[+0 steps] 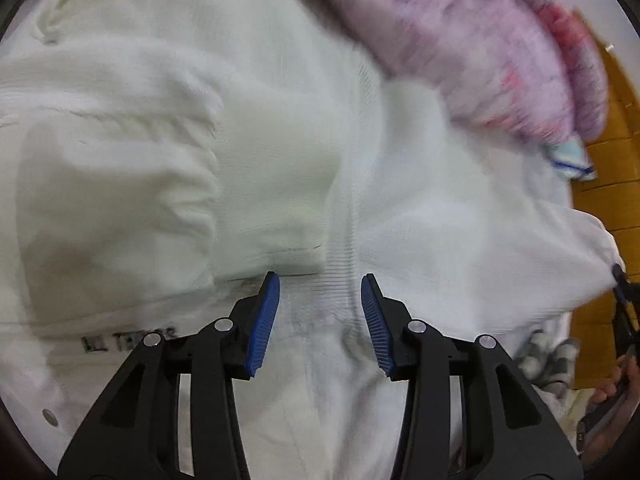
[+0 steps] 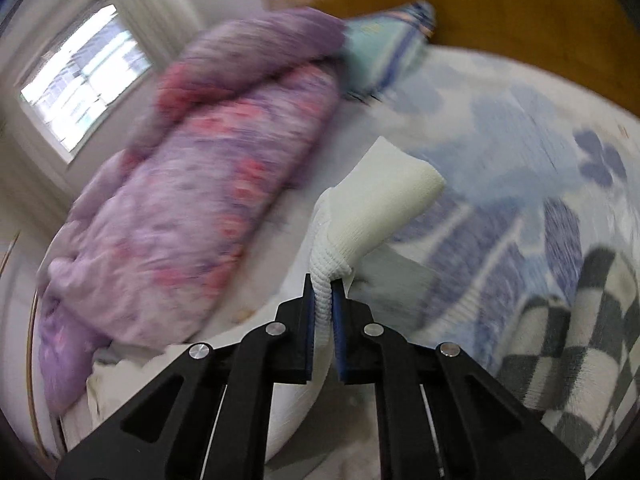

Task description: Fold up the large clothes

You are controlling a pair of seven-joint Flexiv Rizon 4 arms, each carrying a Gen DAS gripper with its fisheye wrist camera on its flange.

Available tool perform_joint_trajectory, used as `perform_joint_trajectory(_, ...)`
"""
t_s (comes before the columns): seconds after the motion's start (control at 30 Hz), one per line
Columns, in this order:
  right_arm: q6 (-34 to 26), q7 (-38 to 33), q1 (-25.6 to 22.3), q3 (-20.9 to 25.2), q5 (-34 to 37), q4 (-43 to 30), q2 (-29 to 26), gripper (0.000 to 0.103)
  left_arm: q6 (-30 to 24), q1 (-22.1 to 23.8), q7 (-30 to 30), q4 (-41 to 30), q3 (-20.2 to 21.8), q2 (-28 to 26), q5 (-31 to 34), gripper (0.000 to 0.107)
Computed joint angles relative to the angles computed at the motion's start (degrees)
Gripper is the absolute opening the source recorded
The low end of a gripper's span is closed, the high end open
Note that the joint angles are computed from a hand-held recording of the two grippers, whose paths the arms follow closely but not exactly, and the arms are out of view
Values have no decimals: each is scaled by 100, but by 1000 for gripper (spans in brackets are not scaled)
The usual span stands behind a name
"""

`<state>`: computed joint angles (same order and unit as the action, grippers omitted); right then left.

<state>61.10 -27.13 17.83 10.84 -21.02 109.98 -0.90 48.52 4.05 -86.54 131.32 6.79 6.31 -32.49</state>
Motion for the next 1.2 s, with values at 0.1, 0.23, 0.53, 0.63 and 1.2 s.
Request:
perform_joint_trajectory(0.1, 77, -179, 198, 109, -204, -278, -86, 7, -154, 101, 115, 125, 236, 483, -106, 44)
perform_joint_trajectory(0.23, 92, -560, 683, 338, -195, -873, -359, 7, -515, 683, -7, 85, 653, 1103, 793, 46)
perform_joint_trajectory(0.53, -157, -1084, 2530, 696, -494, -2633, -1668, 7, -1277, 2211, 603, -501, 1652, 1303, 1497, 49)
perform_joint_trajectory(0.63, -405, -1358, 3152, 766, -340, -3335, -2277, 6, -1489, 2650, 973, -706, 1901, 1215, 1479, 50)
perform_joint_trajectory(1.2, -1647, -1321, 3891, 529, 877, -3247, -2568, 4, -2087, 3294, 1988, -577, 1835, 748, 729, 63)
